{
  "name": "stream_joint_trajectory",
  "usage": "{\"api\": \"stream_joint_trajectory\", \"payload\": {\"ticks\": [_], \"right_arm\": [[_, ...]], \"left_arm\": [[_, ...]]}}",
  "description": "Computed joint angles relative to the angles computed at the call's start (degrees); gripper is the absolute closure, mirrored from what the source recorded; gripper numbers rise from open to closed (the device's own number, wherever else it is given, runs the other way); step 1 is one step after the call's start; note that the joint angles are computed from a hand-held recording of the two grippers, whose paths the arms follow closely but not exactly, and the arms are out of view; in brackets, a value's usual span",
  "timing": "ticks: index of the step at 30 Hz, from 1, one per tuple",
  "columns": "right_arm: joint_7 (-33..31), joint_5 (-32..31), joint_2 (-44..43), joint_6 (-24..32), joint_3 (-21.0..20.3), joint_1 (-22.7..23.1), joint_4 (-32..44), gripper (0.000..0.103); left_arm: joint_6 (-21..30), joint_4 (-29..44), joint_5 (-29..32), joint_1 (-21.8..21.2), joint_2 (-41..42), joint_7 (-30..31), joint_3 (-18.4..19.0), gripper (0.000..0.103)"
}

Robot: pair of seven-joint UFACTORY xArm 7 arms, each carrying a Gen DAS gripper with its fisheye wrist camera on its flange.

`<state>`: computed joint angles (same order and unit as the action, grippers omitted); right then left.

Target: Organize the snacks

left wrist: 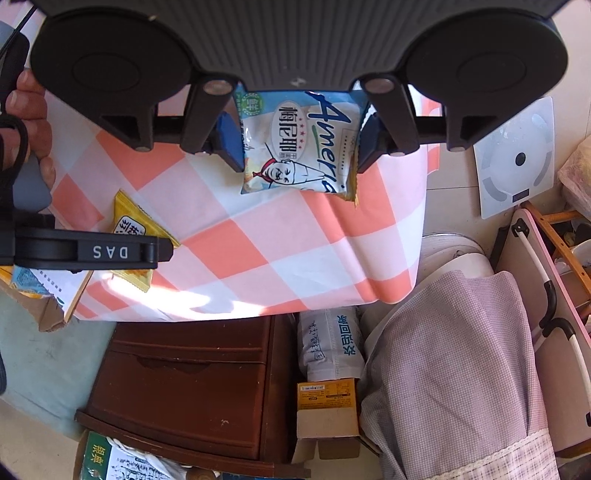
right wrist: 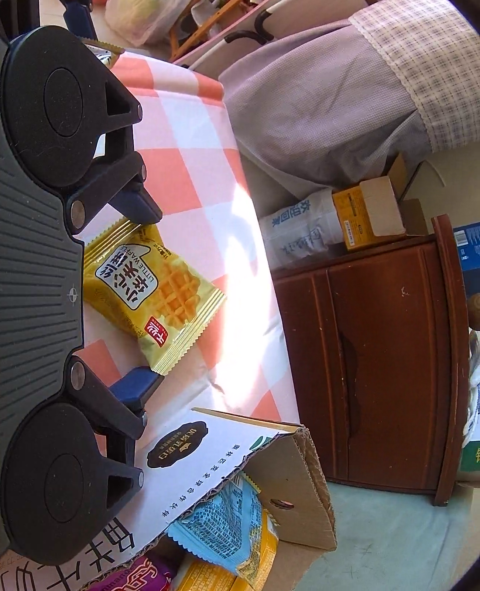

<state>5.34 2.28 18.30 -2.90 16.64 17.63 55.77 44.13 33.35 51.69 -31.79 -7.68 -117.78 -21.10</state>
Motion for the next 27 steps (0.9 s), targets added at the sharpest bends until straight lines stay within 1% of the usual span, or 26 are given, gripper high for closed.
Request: {"api": "stream_joint_trajectory", "payload": {"ticks": [2, 4, 8, 10, 11, 13, 14, 16, 18, 20, 22, 23, 26, 27], "right_arm": [[1.2, -1.58, 0.56, -1.34, -5.09, 5.03, 0.36, 0.017], [1.61, -3.13, 1.15, -2.28, -8.74, 8.55, 0.73, 0.017], [0.96, -4.29, 1.63, -4.14, -7.74, 7.32, 0.37, 0.019], [0.31, -4.81, 1.85, -4.92, -6.15, 5.56, 0.16, 0.023], [0.0, -5.09, 1.91, -5.44, -4.68, 4.03, -0.07, 0.025], [-0.43, -5.8, 2.06, -5.85, -1.01, 0.18, -0.32, 0.031], [-0.51, -6.07, 2.06, -5.85, 0.25, -1.17, -0.4, 0.037], [-0.78, -6.71, 1.86, -5.9, 2.31, -3.43, -0.71, 0.042], [-1.07, -7.19, 1.51, -6.13, 2.8, -4.08, -1.13, 0.045], [-1.4, -7.59, 0.97, -6.47, 2.16, -3.57, -1.6, 0.05], [-1.84, -8.08, 0.25, -6.41, 1.76, -3.33, -2.07, 0.057], [-1.94, -8.35, -0.01, -6.16, 2.74, -4.39, -2.27, 0.058], [-3.01, -9.44, -0.59, -4.51, 10.04, -11.97, -3.16, 0.062], [-3.98, -9.76, -0.64, -3.58, 14.09, -16.06, -3.49, 0.062]], "left_arm": [[-0.02, 0.03, -0.05, -0.04, 0.19, 0.1, -0.02, 0.041], [0.39, 0.34, -0.21, -0.18, 0.59, 0.62, -0.02, 0.041], [0.79, 0.8, -0.37, -0.54, 1.34, 1.14, 0.14, 0.038], [1.38, 1.16, -0.52, -0.86, 1.69, 1.43, 0.15, 0.037], [1.45, 1.21, -0.65, -0.99, 1.72, 1.43, 0.22, 0.037], [1.04, 1.06, -0.94, -1.06, 1.49, 1.27, 0.46, 0.038], [1.05, 1.06, -1.08, -1.08, 1.46, 1.23, 0.48, 0.038], [1.55, 1.32, -1.55, -1.23, 1.57, 1.52, 0.39, 0.039], [2.06, 1.68, -1.95, -1.39, 1.79, 2.06, 0.36, 0.041], [2.09, 1.95, -2.24, -1.51, 1.91, 2.6, 0.45, 0.041], [2.01, 2.15, -2.29, -1.61, 2.0, 2.9, 0.48, 0.042], [2.05, 2.26, -2.32, -1.68, 2.06, 3.01, 0.46, 0.042], [1.86, 2.31, -2.36, -1.8, 2.03, 3.46, 0.53, 0.042], [1.74, 2.29, -2.35, -1.83, 2.03, 3.75, 0.54, 0.042]]}}
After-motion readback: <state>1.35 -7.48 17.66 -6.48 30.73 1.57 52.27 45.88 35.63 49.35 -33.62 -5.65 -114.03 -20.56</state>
